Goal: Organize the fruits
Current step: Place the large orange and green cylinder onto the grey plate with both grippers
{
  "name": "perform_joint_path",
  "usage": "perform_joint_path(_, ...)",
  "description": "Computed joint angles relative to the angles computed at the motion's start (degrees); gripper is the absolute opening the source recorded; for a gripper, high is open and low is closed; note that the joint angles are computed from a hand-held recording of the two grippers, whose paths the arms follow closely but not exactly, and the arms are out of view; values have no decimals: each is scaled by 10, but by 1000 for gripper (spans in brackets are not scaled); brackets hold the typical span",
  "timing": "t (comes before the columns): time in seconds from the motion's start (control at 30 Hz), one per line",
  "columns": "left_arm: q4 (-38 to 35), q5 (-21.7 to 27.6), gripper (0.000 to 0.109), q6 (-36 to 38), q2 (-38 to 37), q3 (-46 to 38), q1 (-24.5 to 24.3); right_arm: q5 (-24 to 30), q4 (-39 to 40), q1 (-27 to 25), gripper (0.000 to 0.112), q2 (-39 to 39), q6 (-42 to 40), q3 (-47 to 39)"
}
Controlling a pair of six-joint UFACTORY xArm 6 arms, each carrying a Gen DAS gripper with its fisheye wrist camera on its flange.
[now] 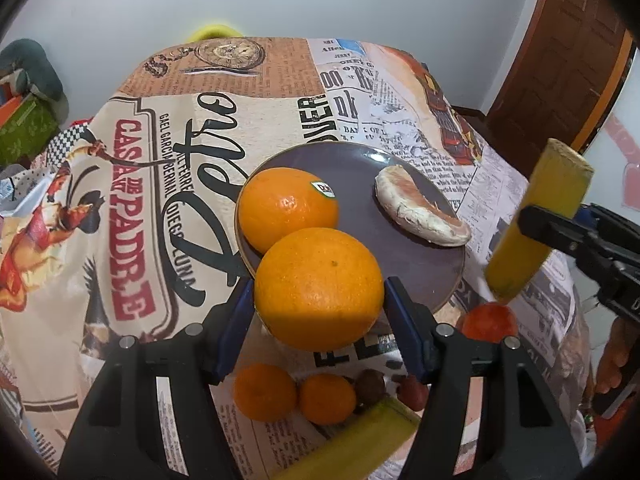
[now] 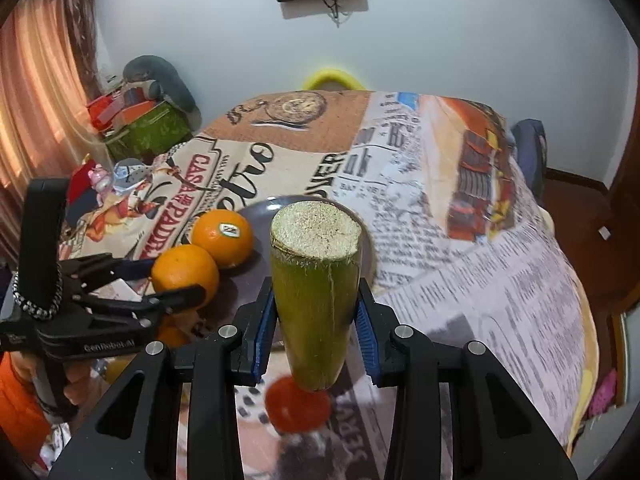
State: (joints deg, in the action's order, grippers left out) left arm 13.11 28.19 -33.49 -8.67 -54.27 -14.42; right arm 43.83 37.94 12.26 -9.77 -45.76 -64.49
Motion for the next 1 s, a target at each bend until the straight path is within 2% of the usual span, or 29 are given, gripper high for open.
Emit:
perform_joint_path(0.17, -2, -2, 65, 15, 15, -16, 3, -10, -15, 25, 34, 32, 8, -24)
perform_joint_path(0.5, -32, -6, 65, 49, 31, -25, 8, 45, -35, 34, 34, 106, 33, -103)
perform_joint_path(0.67, -49, -10, 66, 55, 38, -27, 11, 41, -57, 45, 34, 118, 37, -110)
perform_joint_path(1.0, -6, -14, 65, 21, 35, -27, 9, 47, -71, 47, 34, 136, 52, -129)
